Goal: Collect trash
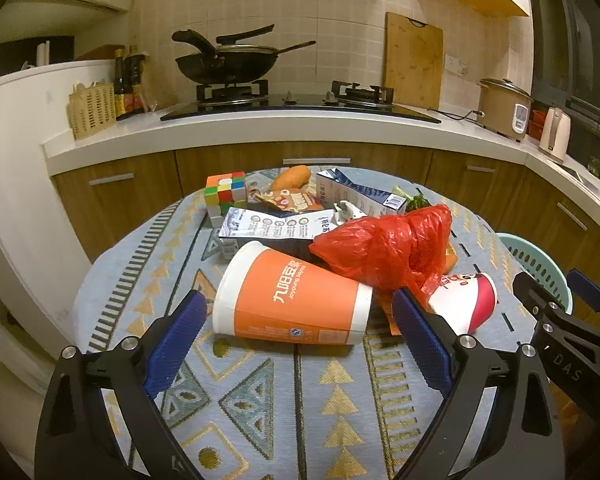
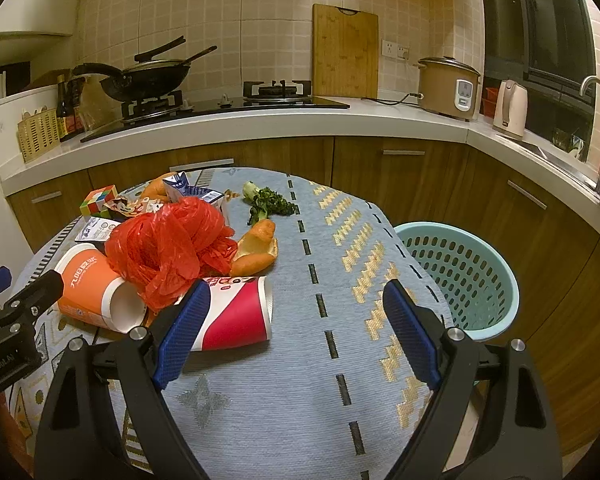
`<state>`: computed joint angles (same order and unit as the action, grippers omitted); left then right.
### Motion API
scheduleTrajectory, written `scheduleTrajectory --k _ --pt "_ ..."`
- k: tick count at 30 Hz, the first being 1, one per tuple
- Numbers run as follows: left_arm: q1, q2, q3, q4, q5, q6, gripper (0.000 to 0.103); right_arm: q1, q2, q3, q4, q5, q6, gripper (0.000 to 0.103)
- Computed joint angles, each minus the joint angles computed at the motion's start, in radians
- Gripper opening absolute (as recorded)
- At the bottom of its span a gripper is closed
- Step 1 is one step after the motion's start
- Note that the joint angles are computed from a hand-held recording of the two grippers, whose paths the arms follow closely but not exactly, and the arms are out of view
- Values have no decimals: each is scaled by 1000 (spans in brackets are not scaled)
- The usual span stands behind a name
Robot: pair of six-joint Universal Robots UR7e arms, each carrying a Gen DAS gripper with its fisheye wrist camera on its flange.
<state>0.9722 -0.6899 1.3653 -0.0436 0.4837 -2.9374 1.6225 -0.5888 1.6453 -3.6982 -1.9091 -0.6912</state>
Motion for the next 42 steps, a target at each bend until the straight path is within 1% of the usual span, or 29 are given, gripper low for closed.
scheduleTrajectory --k 7,15,17,18,19,20,22,24,25,27,28,30,32,33,34,36,37,38,40,42 --pt "3 -13 9 12 14 -17 91 3 -1 3 -4 -3 -1 83" --pt "0 -40 42 -5 14 -5 91 11 -2 15 -27 -11 -3 83" --pt "3 -46 50 -13 8 6 92 11 -3 19 -33 -10 -10 78" --pt "6 -49 54 -16 4 11 92 10 -5 20 -33 -9 -16 74" --pt "12 -50 55 -13 -3 8 93 8 -7 22 -31 -10 -20 67" --pt "18 -50 52 -1 -8 -7 93 5 -11 24 -23 -8 -20 63" --pt "40 -45 32 58 4 -68 93 -2 -20 27 3 2 -15 50" --pt "58 -36 4 124 27 -122 93 -4 -23 27 21 7 -22 43" --pt "65 -38 -2 145 59 -140 93 -5 -23 28 22 11 -28 42" --pt "69 -31 -18 175 99 -154 93 -8 -24 31 20 23 -36 41" --pt "66 -13 -40 196 107 -152 93 -10 -26 32 22 28 -35 41" --pt "56 30 -82 201 77 -122 94 -16 -35 30 52 38 -17 41" --pt "50 80 -131 195 44 -66 94 -20 -43 26 82 44 2 41" --pt "49 118 -172 201 15 -34 94 -22 -45 22 94 44 5 41" --pt "52 167 -235 244 -22 -32 94 -24 -45 19 101 41 6 41" --pt "58 211 -292 302 -48 -51 89 -27 -48 17 129 47 12 41" --pt "60 219 -299 315 -60 -61 83 -29 -50 17 140 51 14 41" --pt "62 220 -301 339 -64 -86 82 -30 -51 17 153 55 13 41" --pt "64 180 -245 323 -51 -108 82 -33 -53 18 174 67 9 41" --pt "59 129 -174 287 -68 -119 81 -34 -52 21 190 75 8 42"
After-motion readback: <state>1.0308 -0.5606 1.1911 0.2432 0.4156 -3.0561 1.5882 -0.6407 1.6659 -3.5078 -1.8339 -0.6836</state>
